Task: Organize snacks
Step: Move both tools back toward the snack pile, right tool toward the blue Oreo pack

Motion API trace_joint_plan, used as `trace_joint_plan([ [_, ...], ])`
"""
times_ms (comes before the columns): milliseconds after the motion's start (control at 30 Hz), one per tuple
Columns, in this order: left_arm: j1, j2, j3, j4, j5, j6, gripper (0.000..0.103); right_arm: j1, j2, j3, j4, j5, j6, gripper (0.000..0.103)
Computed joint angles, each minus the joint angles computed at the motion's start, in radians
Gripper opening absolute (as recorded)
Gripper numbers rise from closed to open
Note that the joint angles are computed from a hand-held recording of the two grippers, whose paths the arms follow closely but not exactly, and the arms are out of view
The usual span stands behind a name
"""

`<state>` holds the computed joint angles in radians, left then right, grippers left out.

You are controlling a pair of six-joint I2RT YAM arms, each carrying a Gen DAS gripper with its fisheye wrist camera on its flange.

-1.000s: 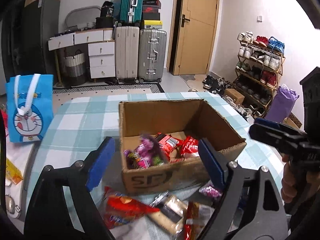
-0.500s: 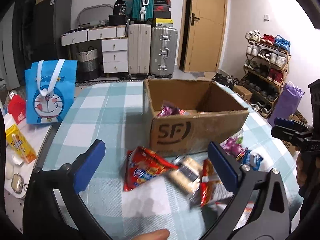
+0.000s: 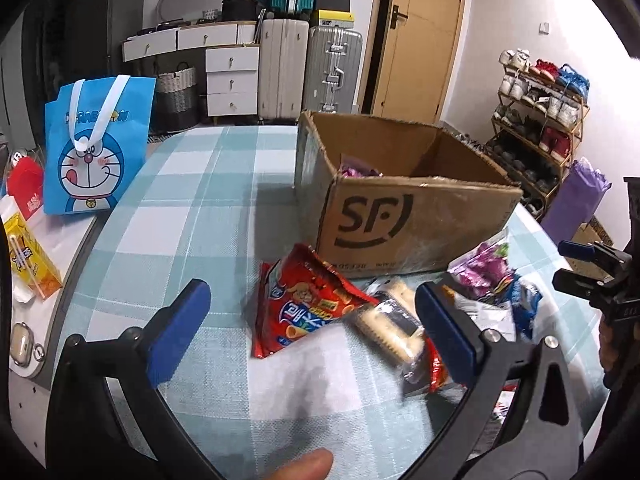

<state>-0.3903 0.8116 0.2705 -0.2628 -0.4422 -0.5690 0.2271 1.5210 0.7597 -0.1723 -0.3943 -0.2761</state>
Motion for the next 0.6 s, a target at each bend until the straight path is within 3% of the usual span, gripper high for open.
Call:
trace_joint_plan([
  [600, 0.149, 0.167, -0.043, 0.173, 0.123, 0.044, 0.102, 0.06, 0.118, 0.015, 0.013, 0.107, -0.052, 0.103],
])
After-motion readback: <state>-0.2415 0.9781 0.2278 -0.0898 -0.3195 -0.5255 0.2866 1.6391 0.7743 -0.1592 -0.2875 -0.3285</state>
